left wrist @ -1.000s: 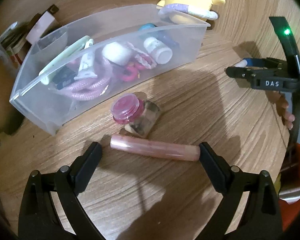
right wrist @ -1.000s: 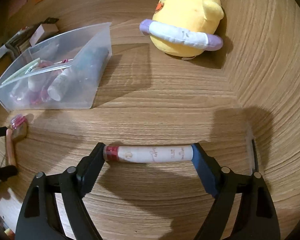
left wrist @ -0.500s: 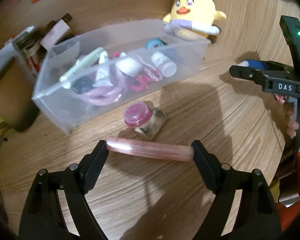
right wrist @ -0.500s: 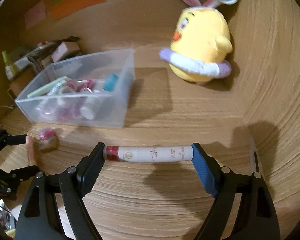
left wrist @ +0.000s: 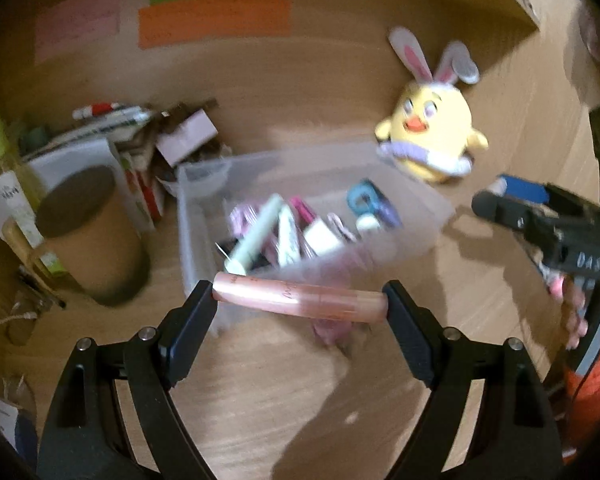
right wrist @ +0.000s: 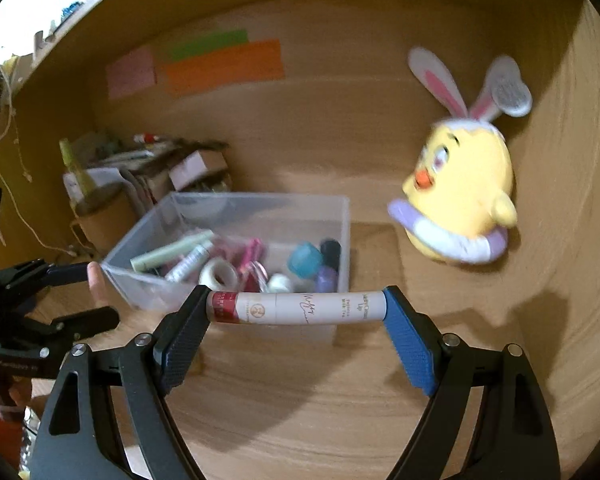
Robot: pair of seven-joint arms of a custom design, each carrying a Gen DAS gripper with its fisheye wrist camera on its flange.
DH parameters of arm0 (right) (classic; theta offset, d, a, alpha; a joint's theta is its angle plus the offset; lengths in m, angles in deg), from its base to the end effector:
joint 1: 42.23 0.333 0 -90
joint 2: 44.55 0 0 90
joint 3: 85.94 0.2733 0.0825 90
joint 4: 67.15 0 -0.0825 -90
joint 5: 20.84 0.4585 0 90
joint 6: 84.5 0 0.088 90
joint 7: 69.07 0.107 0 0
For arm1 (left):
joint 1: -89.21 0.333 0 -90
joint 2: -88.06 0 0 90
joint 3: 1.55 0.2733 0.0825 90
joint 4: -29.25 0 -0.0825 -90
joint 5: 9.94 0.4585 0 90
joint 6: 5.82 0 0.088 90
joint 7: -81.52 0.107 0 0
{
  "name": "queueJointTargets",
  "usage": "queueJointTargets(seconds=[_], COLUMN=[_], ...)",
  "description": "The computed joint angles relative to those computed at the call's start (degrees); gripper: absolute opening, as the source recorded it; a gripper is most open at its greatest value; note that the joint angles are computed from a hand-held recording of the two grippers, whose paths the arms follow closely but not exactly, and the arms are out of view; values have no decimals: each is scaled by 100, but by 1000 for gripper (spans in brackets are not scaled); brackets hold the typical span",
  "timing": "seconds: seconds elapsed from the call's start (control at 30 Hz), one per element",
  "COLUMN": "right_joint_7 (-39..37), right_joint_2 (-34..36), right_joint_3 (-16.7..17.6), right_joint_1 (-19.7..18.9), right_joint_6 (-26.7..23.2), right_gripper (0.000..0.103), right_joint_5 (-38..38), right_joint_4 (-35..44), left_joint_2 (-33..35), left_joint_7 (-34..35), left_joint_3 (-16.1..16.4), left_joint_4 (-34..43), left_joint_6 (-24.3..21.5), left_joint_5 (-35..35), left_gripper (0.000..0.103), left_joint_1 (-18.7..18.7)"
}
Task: Organize objects
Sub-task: 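Carry the pink tube and white tube into the box, opening both tools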
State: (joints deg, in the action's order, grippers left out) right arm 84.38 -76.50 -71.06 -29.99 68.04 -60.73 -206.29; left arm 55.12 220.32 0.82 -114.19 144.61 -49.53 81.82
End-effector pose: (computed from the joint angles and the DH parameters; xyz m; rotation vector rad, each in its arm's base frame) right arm 0.4589 0.2624 0.5206 -1.5377 1.7211 -0.8440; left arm 0.5128 -0.0297 0.4927 -1.3613 2.1682 -1.0466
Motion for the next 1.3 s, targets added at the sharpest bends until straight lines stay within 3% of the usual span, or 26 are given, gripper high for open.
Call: queueJointTargets(seconds=[0.23,0.47,0.6,0.8,1.07,1.3], right_joint_7=[77,-468,-970,-1255,-1248,-1182], right_joint_2=[611,1459,1813,2076,2184,1932], right_joint_3=[70,-419,-624,-613,-601,-514], right_joint_1=[-170,147,324,405,462,511], right_joint_6=[14,59,101,-92,-360,-529], right_gripper=[83,83,83,83,84,85], right_joint_5=[-321,233,737,683,372,56], right_joint_4=[607,1121,1307,1529,1694,1564], left_joint_2=[321,919,1332,1743,1790,1323], left_joint_7=[16,-327,-589,-565,-610,-561], left_joint_3=[88,-165,-227,-224,-362,-363], left_joint_4=[460,918,1263,1691,1750,1364], left_joint_6=[84,204,-26,-674,-854,-573], left_joint_5=[-264,-53,72,-123,-116,-58], left_gripper=[84,84,84,84,92,94], left_joint_1=[-36,139,245,382,532,490])
